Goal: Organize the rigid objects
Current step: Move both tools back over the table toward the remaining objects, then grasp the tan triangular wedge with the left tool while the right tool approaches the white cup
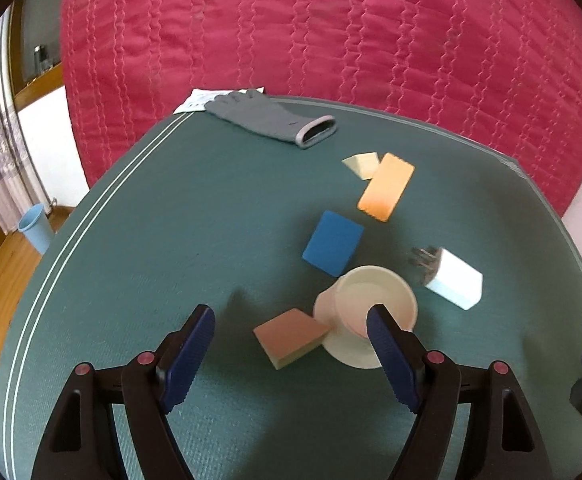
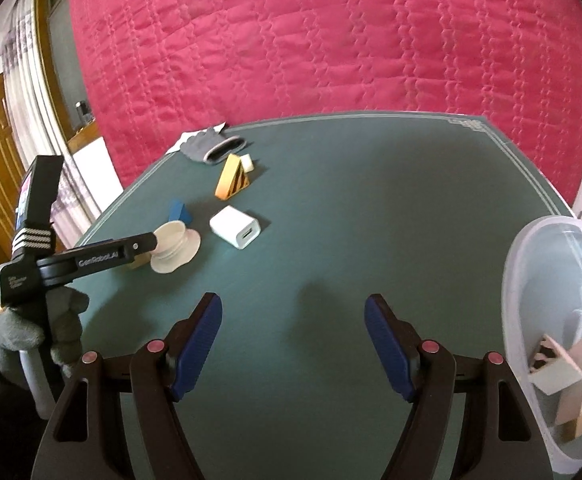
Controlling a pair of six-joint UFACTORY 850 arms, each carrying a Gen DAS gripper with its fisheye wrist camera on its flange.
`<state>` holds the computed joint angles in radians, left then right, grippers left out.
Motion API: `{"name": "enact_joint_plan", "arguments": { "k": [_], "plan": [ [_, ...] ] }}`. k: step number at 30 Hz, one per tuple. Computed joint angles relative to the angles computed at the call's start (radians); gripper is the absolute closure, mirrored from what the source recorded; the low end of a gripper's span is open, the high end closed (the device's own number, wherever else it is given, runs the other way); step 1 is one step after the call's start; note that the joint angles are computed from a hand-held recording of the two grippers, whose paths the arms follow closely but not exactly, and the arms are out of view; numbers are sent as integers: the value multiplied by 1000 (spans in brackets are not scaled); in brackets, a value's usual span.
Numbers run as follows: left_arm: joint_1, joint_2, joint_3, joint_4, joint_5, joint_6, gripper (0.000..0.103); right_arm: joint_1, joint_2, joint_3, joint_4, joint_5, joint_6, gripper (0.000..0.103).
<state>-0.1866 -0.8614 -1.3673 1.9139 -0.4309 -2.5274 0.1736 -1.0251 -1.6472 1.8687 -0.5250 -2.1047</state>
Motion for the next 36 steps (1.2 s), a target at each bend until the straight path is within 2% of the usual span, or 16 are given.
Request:
{"name": "enact_joint_plan", "arguments": {
  "k": [12,21,25,36],
  "plan": [
    [23,15,34,86,25,-132,22,16,-39,-43,-99,5,95,28],
    [35,37,73,173,-6,-265,22,21,-71,-83,-182,12,183,28],
    [40,26,61,114,7,-217,22,21,-77,-90,-201,12,208,28],
    [30,17,49,143,23,-182,23,22,-82,-96,-216,14,233,28]
  ]
}}
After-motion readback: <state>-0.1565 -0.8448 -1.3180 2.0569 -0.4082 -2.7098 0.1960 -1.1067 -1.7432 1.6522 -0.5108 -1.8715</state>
